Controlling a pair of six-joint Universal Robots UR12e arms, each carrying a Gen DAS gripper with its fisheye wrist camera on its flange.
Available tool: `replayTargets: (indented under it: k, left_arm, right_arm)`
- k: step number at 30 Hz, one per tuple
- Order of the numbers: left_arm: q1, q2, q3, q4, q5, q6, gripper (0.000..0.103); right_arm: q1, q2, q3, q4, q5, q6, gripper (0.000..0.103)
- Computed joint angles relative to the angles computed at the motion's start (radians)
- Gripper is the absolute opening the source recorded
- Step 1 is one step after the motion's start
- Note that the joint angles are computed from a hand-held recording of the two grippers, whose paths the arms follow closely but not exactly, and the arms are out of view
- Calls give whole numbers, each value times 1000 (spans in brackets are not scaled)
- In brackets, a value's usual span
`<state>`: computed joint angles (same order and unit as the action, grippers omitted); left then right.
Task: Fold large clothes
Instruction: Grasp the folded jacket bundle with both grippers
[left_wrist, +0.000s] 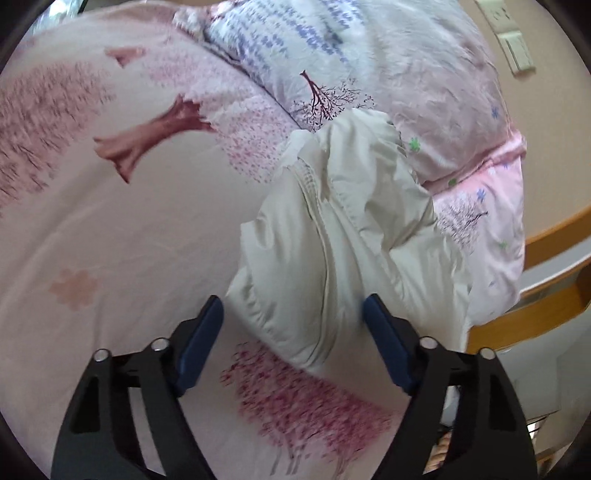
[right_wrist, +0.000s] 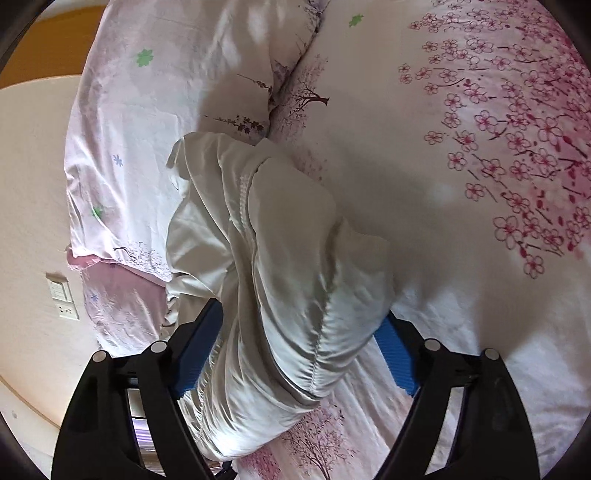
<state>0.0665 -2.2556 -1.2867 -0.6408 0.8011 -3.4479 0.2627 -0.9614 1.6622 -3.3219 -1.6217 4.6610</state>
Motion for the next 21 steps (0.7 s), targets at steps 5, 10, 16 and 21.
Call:
replayTargets:
  k: [5, 10, 16, 21]
  left_arm:
    - [1, -24, 21, 25, -38, -95, 64]
    - [4, -44, 27, 98, -63, -191, 41]
    - [10, -44, 37, 128, -99, -180, 24]
    - [22, -33, 27, 178, -109, -179, 22]
  right_arm:
    - [-1, 10, -9, -10, -9, -2, 70]
    - [2, 32, -13, -76, -19, 0, 40]
    - [17, 25, -27, -93, -67, -86, 26]
    - [36, 15, -43, -96, -84, -171, 25]
